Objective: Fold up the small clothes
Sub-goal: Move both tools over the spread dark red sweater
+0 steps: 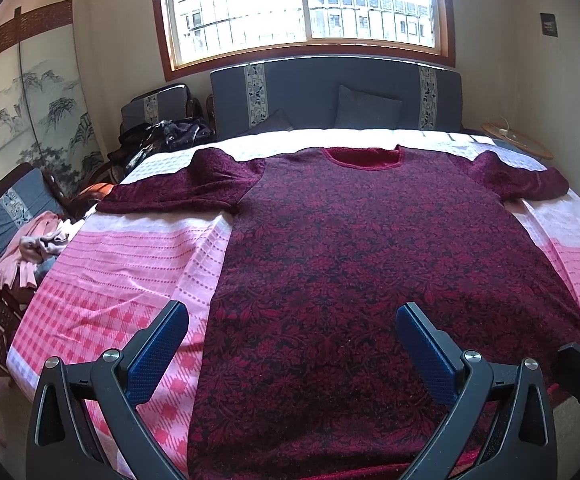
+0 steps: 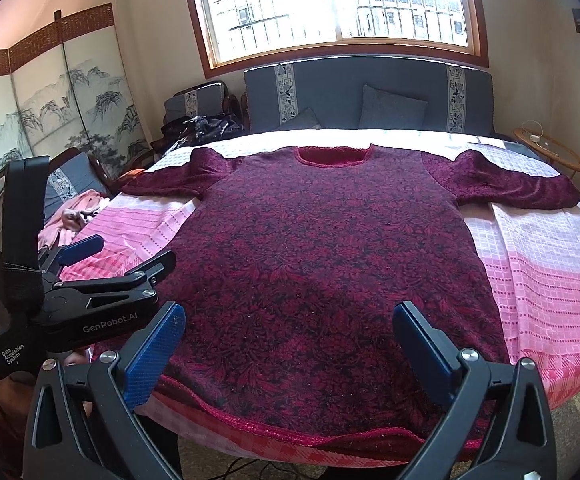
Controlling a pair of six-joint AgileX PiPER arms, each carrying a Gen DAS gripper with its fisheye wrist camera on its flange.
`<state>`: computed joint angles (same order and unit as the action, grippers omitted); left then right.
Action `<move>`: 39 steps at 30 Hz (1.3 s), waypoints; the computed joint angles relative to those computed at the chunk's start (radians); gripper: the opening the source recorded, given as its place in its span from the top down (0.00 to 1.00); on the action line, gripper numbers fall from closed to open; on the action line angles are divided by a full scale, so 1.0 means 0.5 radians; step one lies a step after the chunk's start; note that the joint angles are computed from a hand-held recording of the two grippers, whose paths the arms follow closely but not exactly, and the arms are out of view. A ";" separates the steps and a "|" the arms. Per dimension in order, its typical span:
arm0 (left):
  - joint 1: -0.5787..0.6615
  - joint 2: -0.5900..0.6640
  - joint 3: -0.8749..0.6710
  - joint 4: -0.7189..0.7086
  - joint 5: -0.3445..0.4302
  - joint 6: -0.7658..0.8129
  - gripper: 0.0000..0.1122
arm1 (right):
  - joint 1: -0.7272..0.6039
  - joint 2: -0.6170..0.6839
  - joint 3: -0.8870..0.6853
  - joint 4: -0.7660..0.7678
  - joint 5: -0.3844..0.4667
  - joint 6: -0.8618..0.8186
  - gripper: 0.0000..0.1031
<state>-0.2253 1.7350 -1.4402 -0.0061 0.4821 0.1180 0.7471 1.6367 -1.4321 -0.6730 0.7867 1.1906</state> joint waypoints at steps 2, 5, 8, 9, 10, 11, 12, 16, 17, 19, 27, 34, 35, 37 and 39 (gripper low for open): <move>-0.013 0.025 -0.031 0.034 0.017 -0.030 0.08 | -0.025 0.019 -0.015 0.029 -0.010 -0.035 0.00; -0.017 0.063 -0.071 0.027 0.035 -0.023 0.08 | -0.064 0.043 -0.028 0.069 -0.029 -0.074 0.00; -0.015 0.098 -0.107 -0.023 0.044 0.014 0.08 | -0.103 0.092 -0.075 0.102 0.022 -0.127 0.00; -0.016 0.110 -0.119 -0.033 0.046 0.017 0.08 | -0.123 0.113 -0.100 0.114 0.048 -0.151 0.00; -0.014 0.122 -0.128 -0.055 0.048 0.031 0.08 | -0.142 0.130 -0.119 0.126 0.073 -0.174 0.00; -0.011 0.138 -0.147 -0.079 0.061 0.045 0.08 | -0.163 0.144 -0.134 0.140 0.092 -0.198 0.00; -0.009 0.151 -0.159 -0.094 0.072 0.055 0.08 | -0.181 0.155 -0.145 0.148 0.107 -0.213 0.00; -0.032 0.207 -0.224 -0.041 0.117 -0.002 0.08 | -0.250 0.188 -0.165 0.178 0.143 -0.271 0.00; -0.037 0.215 -0.234 -0.034 0.121 -0.013 0.08 | -0.267 0.198 -0.172 0.187 0.150 -0.289 0.00; -0.047 0.226 -0.241 -0.008 0.116 -0.044 0.08 | -0.297 0.223 -0.193 0.207 0.166 -0.329 0.00; -0.107 0.289 -0.308 0.136 0.135 -0.175 0.08 | -0.400 0.269 -0.215 0.250 0.169 -0.437 0.00; -0.148 0.373 -0.398 0.209 0.195 -0.252 0.08 | -0.520 0.298 -0.236 0.318 0.139 -0.563 0.00; -0.153 0.382 -0.406 0.221 0.196 -0.267 0.08 | -0.537 0.301 -0.234 0.326 0.129 -0.578 0.00; -0.163 0.392 -0.409 0.246 0.179 -0.306 0.08 | -0.579 0.311 -0.241 0.360 0.107 -0.626 0.00; -0.167 0.399 -0.406 0.251 0.152 -0.322 0.08 | -0.616 0.330 -0.262 0.379 0.101 -0.672 0.01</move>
